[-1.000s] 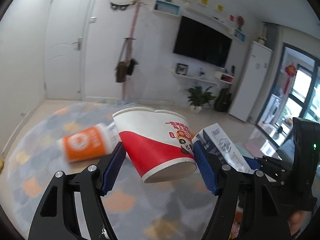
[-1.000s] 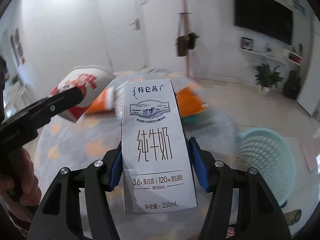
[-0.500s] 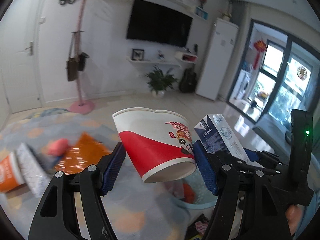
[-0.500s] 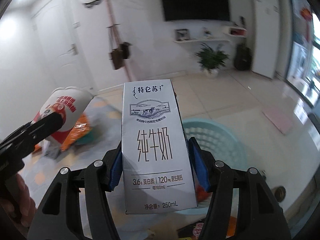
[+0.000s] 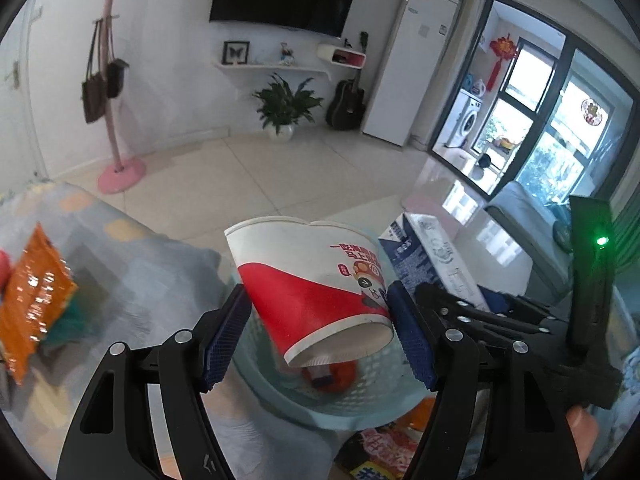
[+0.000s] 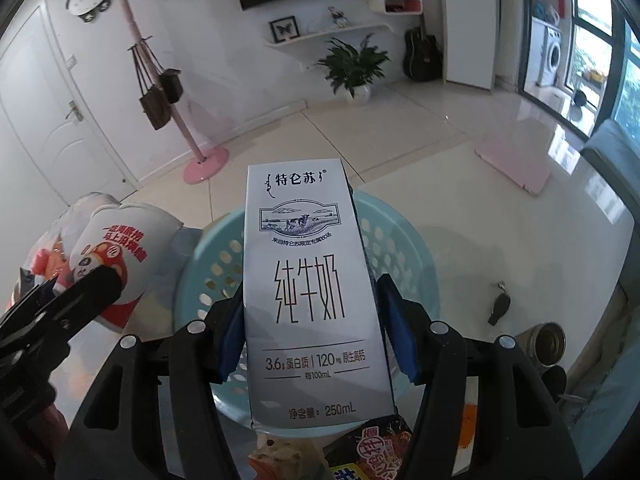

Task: Collect trash
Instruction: 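Carry the cup and carton over the basket and release both, then grasp the orange cup with the left gripper while the right grasps another white carton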

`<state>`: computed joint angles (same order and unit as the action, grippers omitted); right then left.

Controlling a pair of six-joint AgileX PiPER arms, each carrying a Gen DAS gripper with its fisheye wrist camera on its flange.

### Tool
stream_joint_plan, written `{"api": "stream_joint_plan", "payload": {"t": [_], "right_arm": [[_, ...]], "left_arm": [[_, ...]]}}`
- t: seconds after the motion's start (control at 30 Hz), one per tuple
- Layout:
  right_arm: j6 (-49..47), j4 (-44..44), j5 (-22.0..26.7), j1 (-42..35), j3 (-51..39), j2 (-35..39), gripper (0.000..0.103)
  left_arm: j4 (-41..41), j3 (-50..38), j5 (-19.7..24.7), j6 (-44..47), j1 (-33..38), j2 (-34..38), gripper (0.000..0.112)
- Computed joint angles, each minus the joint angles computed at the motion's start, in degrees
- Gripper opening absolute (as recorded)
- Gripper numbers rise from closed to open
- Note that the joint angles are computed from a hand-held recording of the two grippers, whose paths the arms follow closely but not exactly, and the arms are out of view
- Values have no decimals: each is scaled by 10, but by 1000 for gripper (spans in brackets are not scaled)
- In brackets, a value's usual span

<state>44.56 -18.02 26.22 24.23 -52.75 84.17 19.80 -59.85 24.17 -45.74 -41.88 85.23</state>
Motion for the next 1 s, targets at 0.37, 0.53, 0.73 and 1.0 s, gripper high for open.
{"api": "stream_joint_plan", "payload": {"t": [0.37, 0.53, 0.73, 1.0], "right_arm": [[-34, 50, -12, -15, 7, 12, 65], [-20, 35, -1, 10, 6, -11, 65], [57, -37, 15, 84, -3, -48, 65], [169, -157, 47, 219, -71, -30, 65]], "left_arm": [[18, 34, -1, -26, 2, -40, 77], [71, 46, 22, -78, -17, -86, 77], [116, 62, 65, -117, -28, -159, 77], [210, 103, 209, -177, -51, -301, 77]]}}
